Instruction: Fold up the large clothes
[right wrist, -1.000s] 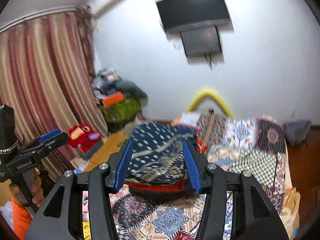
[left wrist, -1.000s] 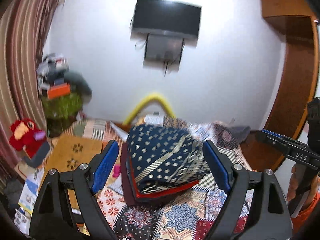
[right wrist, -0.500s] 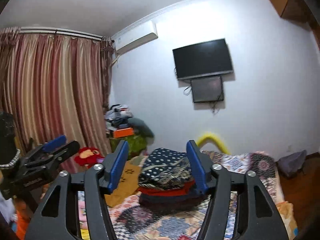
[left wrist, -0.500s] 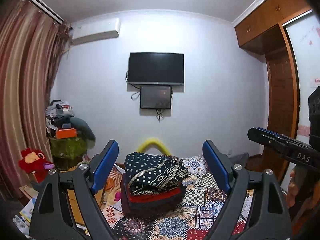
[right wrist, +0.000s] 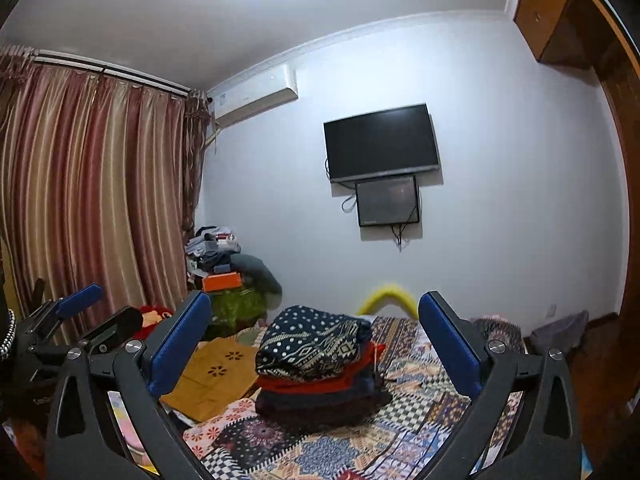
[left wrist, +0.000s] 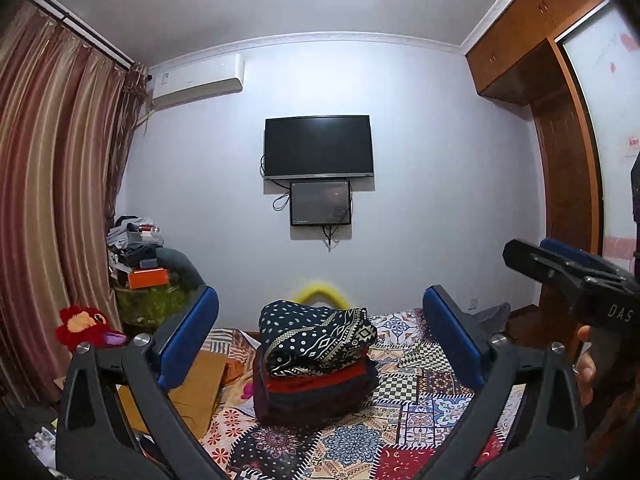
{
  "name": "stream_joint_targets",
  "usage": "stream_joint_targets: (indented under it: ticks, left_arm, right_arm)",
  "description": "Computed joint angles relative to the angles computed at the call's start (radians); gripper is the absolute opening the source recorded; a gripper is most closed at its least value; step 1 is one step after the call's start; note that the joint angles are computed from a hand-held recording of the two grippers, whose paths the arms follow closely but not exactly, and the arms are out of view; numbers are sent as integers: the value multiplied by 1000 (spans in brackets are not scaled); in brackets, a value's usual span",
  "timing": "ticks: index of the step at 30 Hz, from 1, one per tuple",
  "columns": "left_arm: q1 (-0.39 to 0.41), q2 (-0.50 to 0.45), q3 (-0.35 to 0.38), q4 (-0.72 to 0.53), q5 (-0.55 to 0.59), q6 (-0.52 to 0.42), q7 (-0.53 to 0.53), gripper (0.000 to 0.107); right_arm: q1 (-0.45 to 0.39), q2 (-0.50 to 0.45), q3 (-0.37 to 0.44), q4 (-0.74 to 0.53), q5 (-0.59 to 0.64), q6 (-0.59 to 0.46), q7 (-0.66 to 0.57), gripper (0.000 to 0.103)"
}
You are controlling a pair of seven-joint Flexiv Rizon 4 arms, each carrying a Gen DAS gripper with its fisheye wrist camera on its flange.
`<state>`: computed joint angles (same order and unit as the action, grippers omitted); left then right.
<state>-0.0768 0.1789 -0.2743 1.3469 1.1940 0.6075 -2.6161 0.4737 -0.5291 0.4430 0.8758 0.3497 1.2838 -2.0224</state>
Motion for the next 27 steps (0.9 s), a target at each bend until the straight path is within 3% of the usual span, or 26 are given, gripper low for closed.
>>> stream_joint_targets:
  ticks: [27]
  left_arm:
    - [2, -16, 33, 16, -19, 9, -29, 103]
  right_arm:
    - [-19, 33, -10, 60, 23, -32, 6, 103]
